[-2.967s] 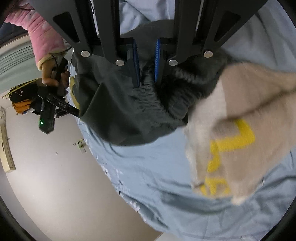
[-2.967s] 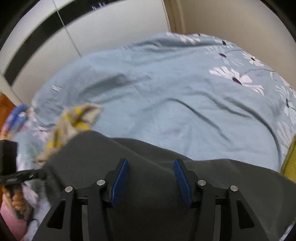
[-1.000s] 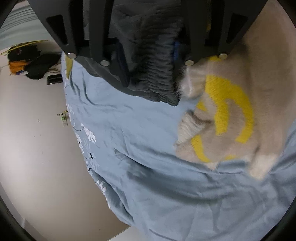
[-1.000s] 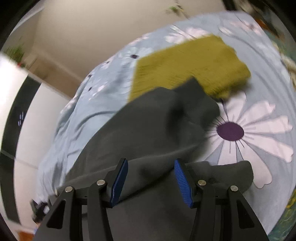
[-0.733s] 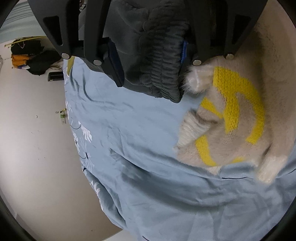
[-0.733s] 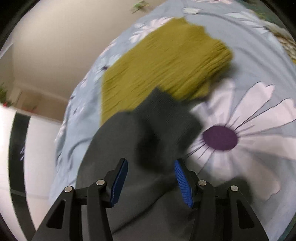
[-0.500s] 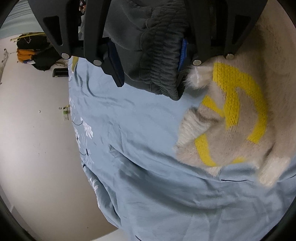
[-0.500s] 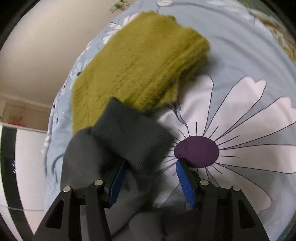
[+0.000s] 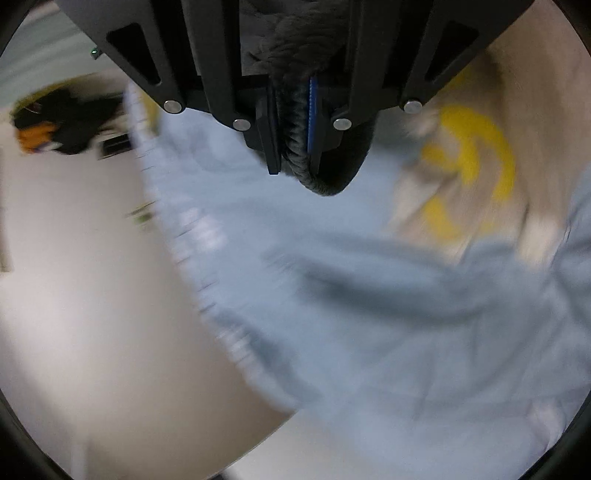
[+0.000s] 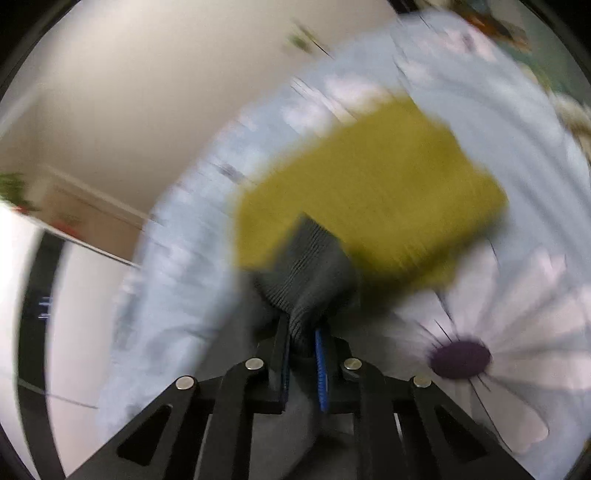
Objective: Fold clothes
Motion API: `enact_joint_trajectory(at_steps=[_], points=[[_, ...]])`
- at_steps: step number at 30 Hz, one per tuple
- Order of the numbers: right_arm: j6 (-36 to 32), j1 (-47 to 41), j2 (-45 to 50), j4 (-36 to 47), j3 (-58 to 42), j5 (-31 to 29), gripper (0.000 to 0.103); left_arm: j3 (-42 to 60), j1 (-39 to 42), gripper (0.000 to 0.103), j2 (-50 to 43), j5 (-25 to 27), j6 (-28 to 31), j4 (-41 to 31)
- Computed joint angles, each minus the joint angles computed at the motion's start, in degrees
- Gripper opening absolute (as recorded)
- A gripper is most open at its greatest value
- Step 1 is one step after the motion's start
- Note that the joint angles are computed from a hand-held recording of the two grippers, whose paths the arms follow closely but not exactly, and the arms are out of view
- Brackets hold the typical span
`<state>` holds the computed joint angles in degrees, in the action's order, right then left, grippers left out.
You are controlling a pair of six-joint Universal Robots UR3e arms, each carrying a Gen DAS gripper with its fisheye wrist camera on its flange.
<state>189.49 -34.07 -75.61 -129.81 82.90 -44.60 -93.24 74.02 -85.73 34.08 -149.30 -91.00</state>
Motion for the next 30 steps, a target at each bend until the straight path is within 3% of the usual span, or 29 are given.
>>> enact_joint_trajectory(at_steps=[2,3,5,7,10,14,16,18,20,21,23,26,30], points=[[2.0,-1.6,-1.5,-8.1,3.1,4.2,0.011,0.8,3.3,0.013,3.1,-5.9,8.0,-7.6],[3.3,-2.2,-1.9,-12.3,4.5,5.6,0.011,-0.7,4.3,0.013,4.9,-7.5,8.8,-6.8],[6.4,-3.2,-2.2,-21.1,6.6,8.2,0.011,-5.2,1.8,0.014,4.7,-2.2,-0.3,7.8],[6.0,-1.1,1.2,-18.1,4.9,4.8,0.011,-5.8,-3.1,0.014,-0.4,7.7,-9.2,17.7],[4.0,2.0,5.1,-10.5,4.8,-2.8,0.012,-6.3,-7.4,0.014,-7.5,16.7,-16.6,22.7],[4.5,1.3,6.3,-12.7,8.1,-2.7,0.012,-7.7,-8.2,0.014,-9.1,18.4,-19.4,25.4],[2.9,1.3,5.9,-10.2,6.9,-2.9,0.015,-5.6,-8.4,0.016,-8.9,18.7,-19.1,22.8],[0.6,1.4,4.7,-7.4,5.4,-3.6,0.015,-4.8,-7.4,0.030,-7.5,18.0,-18.3,20.0],[-0.9,1.7,3.7,-4.6,3.7,-4.4,0.020,-5.1,-5.0,0.049,-4.5,15.9,-16.5,16.0],[-1.1,2.1,4.0,-3.2,1.9,-4.7,0.023,-5.4,-3.6,0.051,-2.5,15.0,-15.1,13.3],[-2.0,1.9,2.2,-2.1,2.3,-4.0,0.039,-6.5,0.3,0.054,2.7,13.8,-10.9,6.2],[-5.8,0.3,-2.9,0.1,5.7,-0.8,0.044,-8.9,8.0,0.058,12.2,14.9,-2.4,-5.2],[-16.2,-3.6,-15.1,8.6,13.9,3.3,0.050,-11.8,20.6,0.059,22.3,16.9,12.0,-23.3]])
